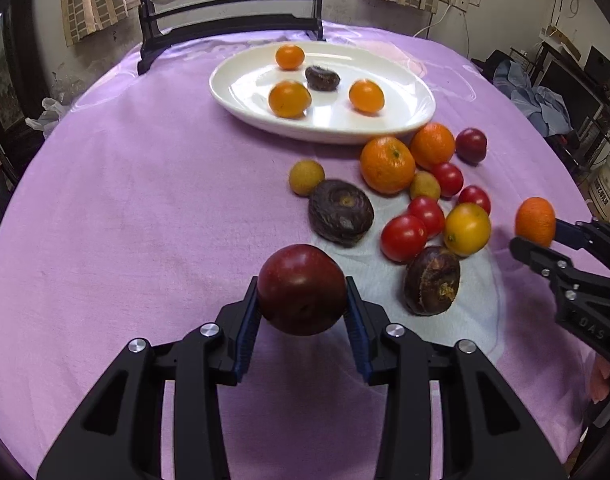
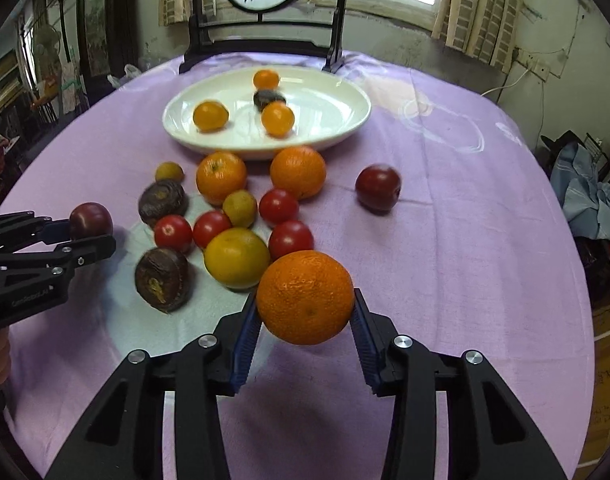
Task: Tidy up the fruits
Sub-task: 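Carry the tomato and mandarin over the white plate and open both tools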
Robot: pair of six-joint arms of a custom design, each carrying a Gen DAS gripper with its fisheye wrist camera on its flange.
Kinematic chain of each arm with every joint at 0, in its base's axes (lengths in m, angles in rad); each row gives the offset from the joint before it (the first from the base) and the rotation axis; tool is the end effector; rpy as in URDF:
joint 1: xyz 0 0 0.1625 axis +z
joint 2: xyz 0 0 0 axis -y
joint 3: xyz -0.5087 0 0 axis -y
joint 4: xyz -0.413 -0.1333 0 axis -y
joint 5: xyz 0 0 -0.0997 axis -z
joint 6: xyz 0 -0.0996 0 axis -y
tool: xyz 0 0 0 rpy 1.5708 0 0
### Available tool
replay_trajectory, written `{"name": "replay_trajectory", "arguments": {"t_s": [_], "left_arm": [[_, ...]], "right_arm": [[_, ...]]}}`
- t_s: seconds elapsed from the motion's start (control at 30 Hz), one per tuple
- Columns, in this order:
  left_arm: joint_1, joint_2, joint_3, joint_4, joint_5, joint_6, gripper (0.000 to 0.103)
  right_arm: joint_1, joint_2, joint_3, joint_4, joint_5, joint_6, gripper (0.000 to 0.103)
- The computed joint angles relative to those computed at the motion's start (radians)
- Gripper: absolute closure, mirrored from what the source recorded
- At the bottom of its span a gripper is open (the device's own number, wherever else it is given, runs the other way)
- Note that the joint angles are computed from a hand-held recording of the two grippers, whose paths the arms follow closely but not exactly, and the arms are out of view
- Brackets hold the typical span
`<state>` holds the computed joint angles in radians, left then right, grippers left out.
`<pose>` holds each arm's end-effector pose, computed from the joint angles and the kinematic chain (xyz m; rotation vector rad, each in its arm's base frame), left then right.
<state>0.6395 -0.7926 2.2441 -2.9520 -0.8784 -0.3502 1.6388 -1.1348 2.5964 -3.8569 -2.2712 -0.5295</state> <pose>-0.2840 -0.4566 0.0312 0.7483 2.3918 -0.4697 0.0950 -0.3779 0.2346 0.3096 -2.1911 0.7477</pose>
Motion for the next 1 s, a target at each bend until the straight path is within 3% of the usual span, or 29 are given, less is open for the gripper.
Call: {"name": "replay_trajectory", "arguments": {"t_s": [0.27,0.5,0.63,0.8,1.0], "left_arm": [[-0.04,-0.033,-0.049,-0.048,0.056,0.105,0.064],[-0.004,0.015,-0.181,-0.043,0.045,0.169,0.064],[0.031,0.068,-0.269,0.012,0.051,0.164,0.064],[0.073,0.135,-0.367,0.062,0.07,0.162,0.064],[0.122,0.197,-0.458,0.11,0.063,0.169,0.064]], "right_arm": [[0.078,-0.077,-0.029,-0.013,0.039,-0.058,0.059],[0.106,-0.025,-0.123,-0.027,0.06,-0.118,0.059],[0.093,0.021,-0.192,0.016,0.084,-0.135,0.058],[0.056,0.067,-0.29,0.137,0.08,-0.075,0.058],[0.012,0.112,-0.364,0.204,0.075,-0.04,0.058]]}}
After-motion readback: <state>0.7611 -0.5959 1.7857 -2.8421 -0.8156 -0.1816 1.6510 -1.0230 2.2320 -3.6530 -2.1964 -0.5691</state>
